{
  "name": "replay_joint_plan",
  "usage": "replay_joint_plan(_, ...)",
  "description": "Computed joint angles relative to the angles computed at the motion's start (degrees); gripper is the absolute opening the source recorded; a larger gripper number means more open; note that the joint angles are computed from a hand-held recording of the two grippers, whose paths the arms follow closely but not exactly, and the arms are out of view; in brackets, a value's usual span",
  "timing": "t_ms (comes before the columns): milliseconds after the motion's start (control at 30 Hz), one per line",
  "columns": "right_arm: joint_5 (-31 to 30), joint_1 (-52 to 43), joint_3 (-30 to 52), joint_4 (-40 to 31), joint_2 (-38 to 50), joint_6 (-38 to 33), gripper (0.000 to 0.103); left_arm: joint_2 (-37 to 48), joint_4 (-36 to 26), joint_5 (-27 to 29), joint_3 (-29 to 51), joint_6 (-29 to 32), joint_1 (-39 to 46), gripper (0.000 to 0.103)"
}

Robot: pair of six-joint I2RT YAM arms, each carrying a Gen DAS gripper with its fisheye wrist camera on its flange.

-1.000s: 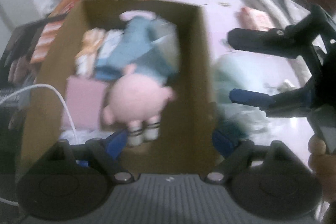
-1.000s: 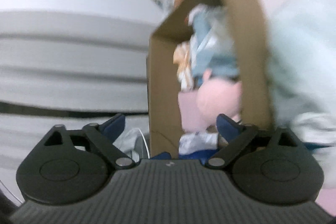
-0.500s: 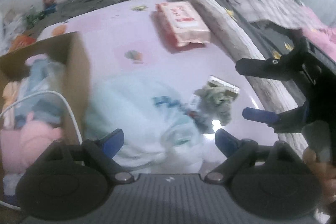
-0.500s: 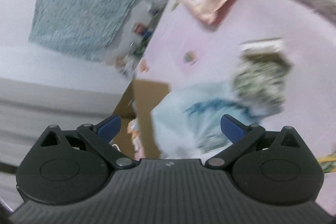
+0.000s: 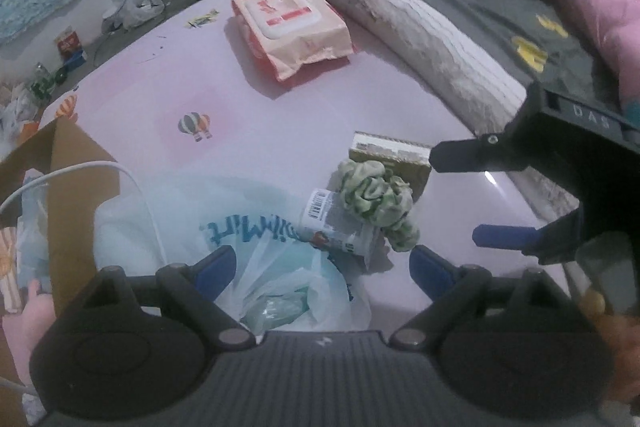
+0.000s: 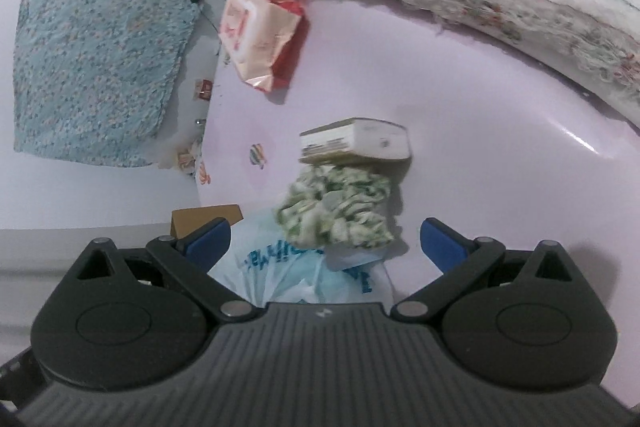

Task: Organize soft objects
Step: 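Move both tools back to the pile toward the green floral scrunchie, then close both grippers on the green floral scrunchie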

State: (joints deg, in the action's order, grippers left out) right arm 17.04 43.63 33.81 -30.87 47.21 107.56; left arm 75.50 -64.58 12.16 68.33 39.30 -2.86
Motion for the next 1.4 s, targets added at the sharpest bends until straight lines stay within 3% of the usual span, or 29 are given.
replay_joint_plan(467, -13.25, -11.93, -6.36, 6.02, -4.68, -7.52, 0.102, 2.19, 7.29, -4.24, -2.31, -1.07, -8.26, 0.094)
replay_joint_plan(733, -21.02, -18.95, -6.49, 14.43, 2.87, -12.61, 0.1, 6.07, 9.88, -2.33, -1.56, -1.28, -9.91, 0.092)
replay_joint_plan(967, -24.61, -20.91, -5.81, 19.55, 10.8, -13.57, 0.089, 8.73, 10.88, -1.7, -1.83, -2.06, -12.39, 0.075)
replay_joint_plan(1033, -25.06, -21.01, -5.44, 20.1, 12.32, -13.54, 0.081, 9.44, 11.21, -2.3, -1.98, -2.48, -13.15, 0.069)
replay_joint_plan(1267, -25.57, -21.66, -6.48, 23.66, 14.61, -13.48, 0.073, 10.68, 11.73, -2.86, -2.69, -3.92, -14.3, 0.05)
replay_joint_plan(1400, -26.01, -22.47, -6.95, 24.59, 14.82, -14.68, 0.061, 10.26, 12.59, -3.04, -3.67, -4.31, -14.57, 0.044)
